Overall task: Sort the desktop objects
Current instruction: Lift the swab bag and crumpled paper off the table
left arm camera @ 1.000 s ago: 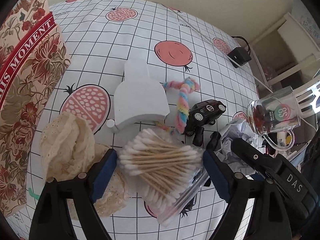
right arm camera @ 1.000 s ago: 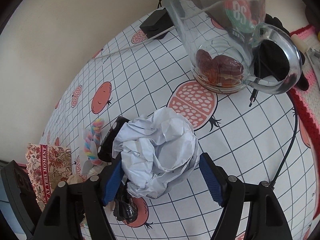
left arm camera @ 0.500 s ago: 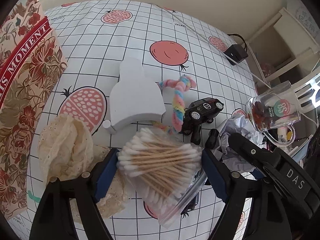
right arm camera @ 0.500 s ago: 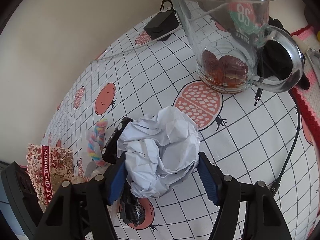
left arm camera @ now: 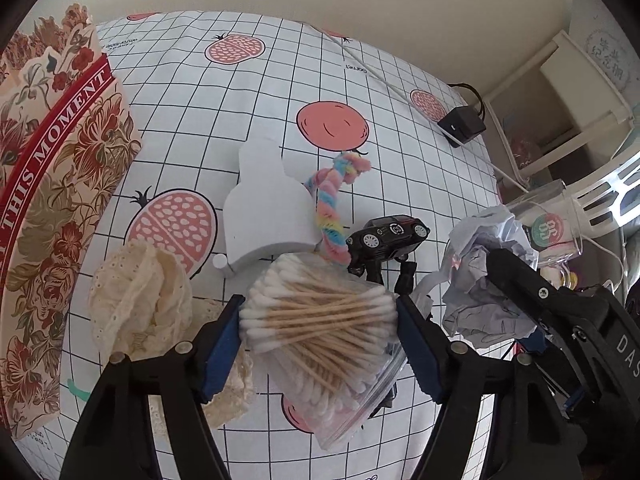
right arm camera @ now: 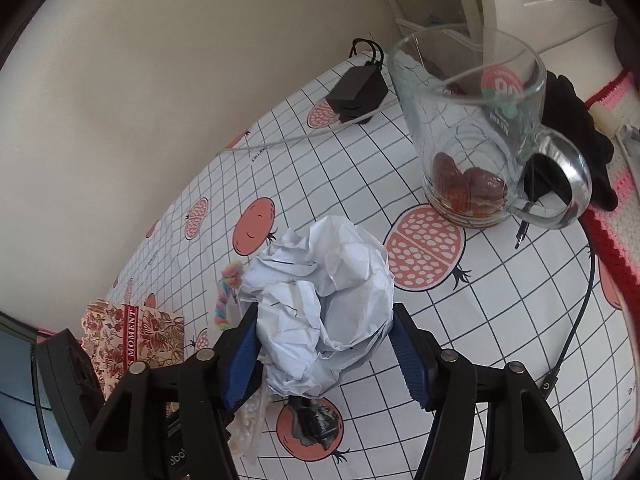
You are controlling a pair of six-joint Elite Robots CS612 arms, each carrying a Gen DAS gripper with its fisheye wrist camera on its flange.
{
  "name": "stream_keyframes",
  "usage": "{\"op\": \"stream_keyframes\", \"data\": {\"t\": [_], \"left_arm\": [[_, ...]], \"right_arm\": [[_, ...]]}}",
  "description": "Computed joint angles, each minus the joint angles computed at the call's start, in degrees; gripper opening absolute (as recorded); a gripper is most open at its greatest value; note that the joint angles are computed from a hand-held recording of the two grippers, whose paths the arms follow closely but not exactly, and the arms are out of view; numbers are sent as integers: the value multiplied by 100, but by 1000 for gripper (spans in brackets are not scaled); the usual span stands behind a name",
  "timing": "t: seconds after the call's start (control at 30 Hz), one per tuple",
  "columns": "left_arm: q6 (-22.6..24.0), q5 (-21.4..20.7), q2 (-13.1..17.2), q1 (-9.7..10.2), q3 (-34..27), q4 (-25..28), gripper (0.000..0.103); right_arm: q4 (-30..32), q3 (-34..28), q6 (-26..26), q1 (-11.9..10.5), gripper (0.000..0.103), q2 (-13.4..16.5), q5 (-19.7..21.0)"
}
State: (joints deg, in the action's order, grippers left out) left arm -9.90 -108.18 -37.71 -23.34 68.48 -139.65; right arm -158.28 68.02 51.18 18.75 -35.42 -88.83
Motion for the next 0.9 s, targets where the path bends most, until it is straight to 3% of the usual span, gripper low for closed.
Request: {"op": "stream_keyframes", "data": {"t": [0.5, 0.9], "left_arm": [[-206, -455, -289, 116, 191, -910, 75], [-471, -320, -598, 227, 485, -1869, 75]], "right_arm": [[-989, 220, -100, 66, 66, -277, -337], [-1616, 212, -355, 216, 66, -394, -598]]}}
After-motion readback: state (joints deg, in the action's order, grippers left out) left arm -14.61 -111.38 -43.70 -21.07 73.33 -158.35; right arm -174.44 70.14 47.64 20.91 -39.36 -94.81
